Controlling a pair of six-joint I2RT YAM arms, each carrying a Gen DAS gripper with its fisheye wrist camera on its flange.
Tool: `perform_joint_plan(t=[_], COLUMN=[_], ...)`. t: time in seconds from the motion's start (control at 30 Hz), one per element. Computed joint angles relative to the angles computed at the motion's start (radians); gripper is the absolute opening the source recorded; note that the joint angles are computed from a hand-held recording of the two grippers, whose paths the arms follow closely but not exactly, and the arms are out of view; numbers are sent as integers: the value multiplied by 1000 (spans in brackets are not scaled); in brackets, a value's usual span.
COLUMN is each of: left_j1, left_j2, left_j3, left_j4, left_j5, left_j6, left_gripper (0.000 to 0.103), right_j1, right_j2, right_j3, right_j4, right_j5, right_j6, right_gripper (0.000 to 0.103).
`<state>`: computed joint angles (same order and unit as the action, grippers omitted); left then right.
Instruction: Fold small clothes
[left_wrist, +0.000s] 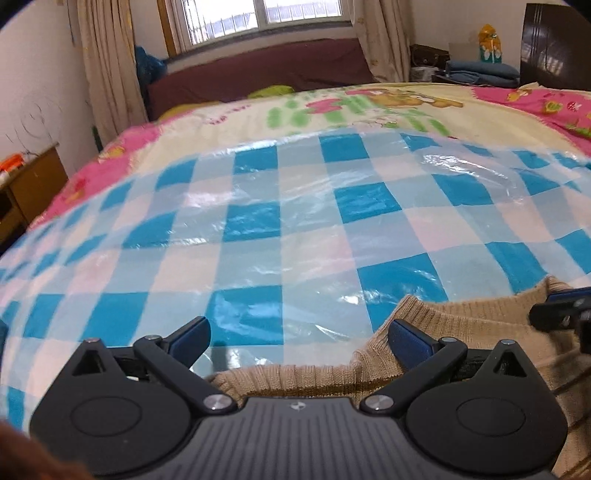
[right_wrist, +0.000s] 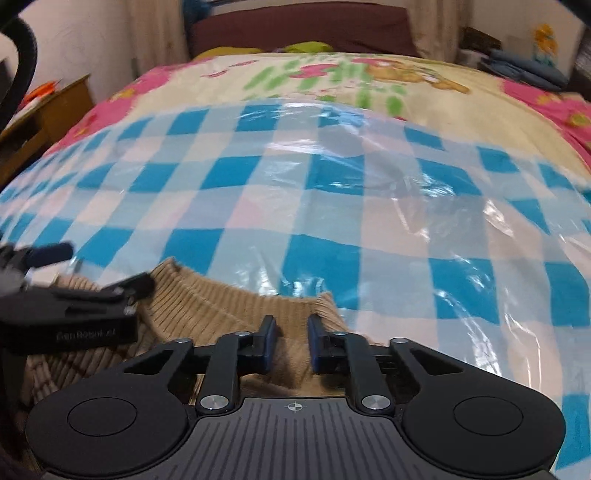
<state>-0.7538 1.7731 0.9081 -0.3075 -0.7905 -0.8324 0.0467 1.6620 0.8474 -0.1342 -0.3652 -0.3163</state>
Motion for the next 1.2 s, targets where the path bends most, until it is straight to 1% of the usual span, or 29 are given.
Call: perform_joint_plan(t=[0.07,0.1,0.17,0.27,0.33,0.37,0.43,0.47,0.53,0.6,0.67,0.73,0.8,0.87,0.93,0.97,1.0,1.03,1.07,1.2], left_j1=[-6,-7,-6,-18,-33,-41,-58,-64,-66,-47,-39,-53,-86,-139,-211,-257,-319,-380,-456,-719], left_j2=[7,5,-19,-82,-130,-155,-196,-198,-146,-94,-88,-124,-186,-252,-324,-355,-378,-393,-407,-408], left_j3=[13,17,14,-11,-31,-43,-69,-72,-35,-6,-11,-23,-40,-62,-94,-108,-116,-120,-125,-115], left_j4=[-22,-35,-54,-68,-84,-93,-98,-104,-169,-212,-224,-253,-290,-350,-421,-467,-531,-589,-653,-855], left_j5=[-13,-14,-3,-10,-18,-21,-18,-14,1,59,94,88,65,37,26,25,23,27,39,130], left_j6=[-11,-21,-35,-42,-61,-75,-100,-109,-130,-130,-145,-178,-210,-270,-346,-392,-461,-530,-612,-932], left_gripper=[103,103,103,103,103,103,103,103,103,103,103,103,103,103,103,103,103,103,103,103], right_j1=[8,16,18,-51,-114,-151,-185,-185,-168,-193,-218,-234,-260,-313,-382,-425,-474,-503,-552,-754], right_j2=[22,24,12,-75,-133,-155,-165,-151,-93,-37,-22,-70,-145,-212,-274,-303,-329,-348,-369,-403], right_j3=[26,33,39,-4,-30,-42,-56,-57,-47,-33,-1,-3,-25,-41,-51,-56,-64,-73,-83,-86], right_j4=[-8,-17,-28,-26,-42,-60,-85,-92,-84,-58,-98,-133,-175,-261,-384,-462,-545,-598,-669,-936], right_j5=[5,16,8,-129,-205,-235,-226,-184,-67,-78,-113,-138,-164,-214,-273,-299,-319,-324,-328,-315], right_j6=[47,52,61,86,82,60,0,-28,-23,6,56,52,-10,-88,-189,-260,-343,-395,-474,-773], right_gripper=[12,12,18,25,27,27,27,27,26,22,24,28,28,28,28,28,29,29,29,29])
